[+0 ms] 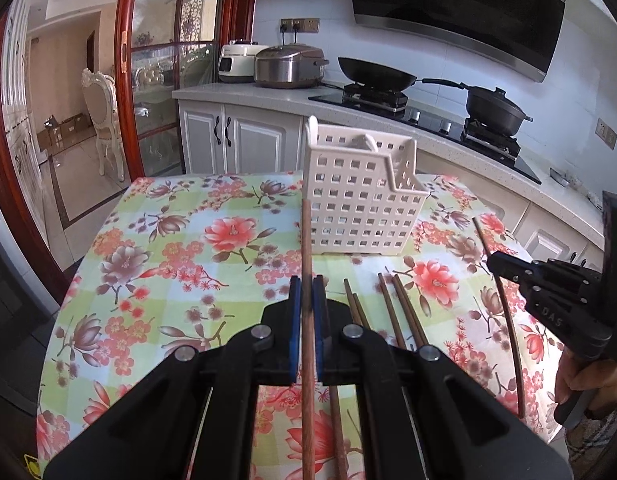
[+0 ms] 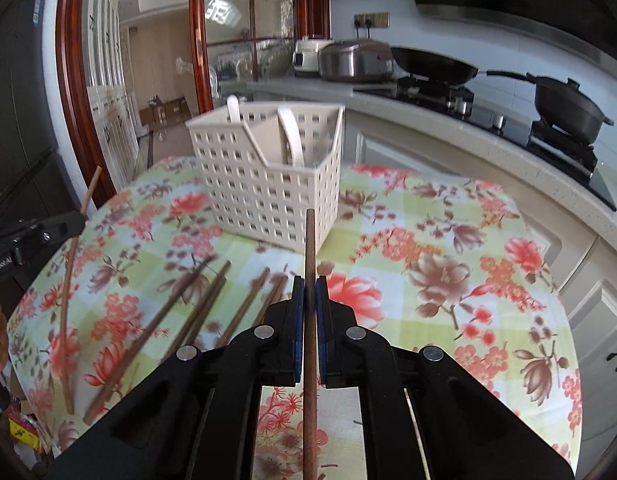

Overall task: Organize utensils
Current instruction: 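Lift the chopstick upright with the right gripper and carry it over the basket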

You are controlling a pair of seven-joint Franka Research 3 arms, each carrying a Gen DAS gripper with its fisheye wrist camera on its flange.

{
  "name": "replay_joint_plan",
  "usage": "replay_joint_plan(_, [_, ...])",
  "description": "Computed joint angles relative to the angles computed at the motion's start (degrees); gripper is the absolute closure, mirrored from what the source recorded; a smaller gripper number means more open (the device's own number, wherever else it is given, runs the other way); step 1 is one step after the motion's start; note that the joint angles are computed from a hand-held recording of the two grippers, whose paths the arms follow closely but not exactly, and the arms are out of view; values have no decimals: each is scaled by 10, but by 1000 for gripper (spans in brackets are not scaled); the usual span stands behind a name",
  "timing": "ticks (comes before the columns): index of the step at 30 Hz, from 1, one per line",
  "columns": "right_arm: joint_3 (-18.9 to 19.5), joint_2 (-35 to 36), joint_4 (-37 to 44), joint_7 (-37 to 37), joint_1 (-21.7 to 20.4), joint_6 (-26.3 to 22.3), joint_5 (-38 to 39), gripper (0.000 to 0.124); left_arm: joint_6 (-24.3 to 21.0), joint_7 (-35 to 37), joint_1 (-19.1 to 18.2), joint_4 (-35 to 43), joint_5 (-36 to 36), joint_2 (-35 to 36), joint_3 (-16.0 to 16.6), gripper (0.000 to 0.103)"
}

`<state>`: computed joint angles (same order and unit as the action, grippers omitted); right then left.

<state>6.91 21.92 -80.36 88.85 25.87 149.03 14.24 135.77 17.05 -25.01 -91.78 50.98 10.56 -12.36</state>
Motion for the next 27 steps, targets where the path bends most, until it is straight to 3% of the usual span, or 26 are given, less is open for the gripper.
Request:
replay_joint_plan(13, [10,-87,-95,-32,-13,103,38,119,-33,-30,-19,6,68,-23,-13,97])
replay_joint_plan(27, [23,-122,-140,-74,-15,186,79,119,-54,-71,-32,9,136,-33,-24,97])
